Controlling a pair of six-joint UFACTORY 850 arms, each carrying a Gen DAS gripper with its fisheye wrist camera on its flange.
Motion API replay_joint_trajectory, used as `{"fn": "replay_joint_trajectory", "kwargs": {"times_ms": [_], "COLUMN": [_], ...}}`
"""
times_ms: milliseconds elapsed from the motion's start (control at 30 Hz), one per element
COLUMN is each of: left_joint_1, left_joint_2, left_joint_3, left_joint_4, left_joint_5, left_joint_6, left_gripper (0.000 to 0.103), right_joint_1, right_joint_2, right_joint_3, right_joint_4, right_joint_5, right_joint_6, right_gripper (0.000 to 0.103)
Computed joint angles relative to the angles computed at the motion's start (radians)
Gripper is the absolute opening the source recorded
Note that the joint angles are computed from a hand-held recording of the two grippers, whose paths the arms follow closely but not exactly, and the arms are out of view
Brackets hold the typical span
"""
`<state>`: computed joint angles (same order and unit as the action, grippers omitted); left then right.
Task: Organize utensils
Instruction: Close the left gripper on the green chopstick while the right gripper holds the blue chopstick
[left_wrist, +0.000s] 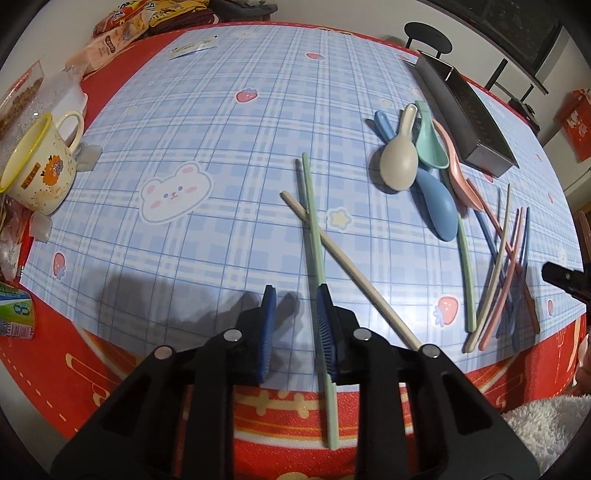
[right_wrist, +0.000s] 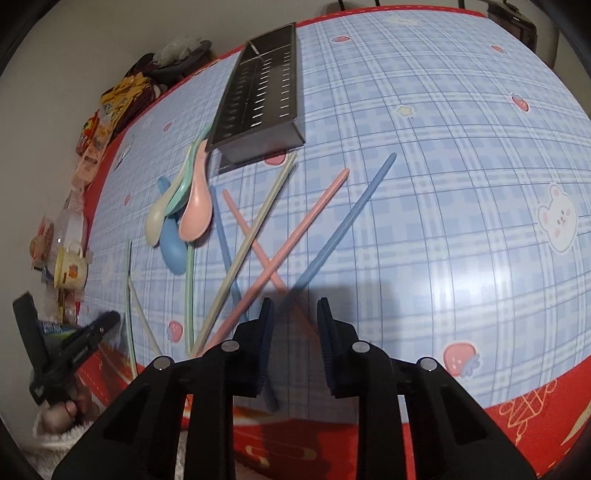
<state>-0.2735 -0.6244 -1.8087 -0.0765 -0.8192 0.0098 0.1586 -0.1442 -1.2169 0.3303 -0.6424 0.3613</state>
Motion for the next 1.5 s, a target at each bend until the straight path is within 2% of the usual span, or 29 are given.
{"fn": "replay_joint_trajectory", "kwargs": {"times_ms": [167, 333, 467, 633, 833, 1200, 1500], "left_joint_1": [0.003, 0.006, 0.006, 0.002, -0.008, -0.026, -0.037], "left_joint_2": [-0.006, -0.008, -0.007, -0.012, -0.015, -0.019, -0.001], "left_joint_3": [-0.007, -0.007, -0.005, -0.007, -0.005, -0.004, 0.03], "left_joint_4": [-0.024, -0.04, -0.039, -0.04, -0.028, 0.031, 0.053], "left_joint_5": [-0.004, -0.009, -0.01, -0.017, -0.015, -0.021, 0.018], "left_joint_6": [0.025, 0.035, 0.039, 0.042, 0.041, 0.013, 0.027], "left_gripper": [0.026, 0.026, 0.026, 0.026, 0.027, 0.027, 0.029], "right_joint_1": [-0.018, 0.009, 0.04, 0.051, 0.033, 0.025, 0.037], "right_joint_2": [-0.058, -0.104, -0.127, -0.124, -0.1, -0.078, -0.075], "right_joint_3": [-0.041, -0.091, -0.128, -0.123, -0.083, -0.057, -0.053], "right_joint_4": [0.013, -0.09, -0.21, -0.258, -0.218, -0.215, -0.239], "right_joint_5": [-0.009, -0.048, -0.087, -0.092, -0.055, -0.039, -0.031], "right_joint_6": [0.055, 0.129, 0.187, 0.227, 0.214, 0.204, 0.202], "right_gripper": [0.024, 0.024, 0.015, 0.007, 0.007, 0.007, 0.007]}}
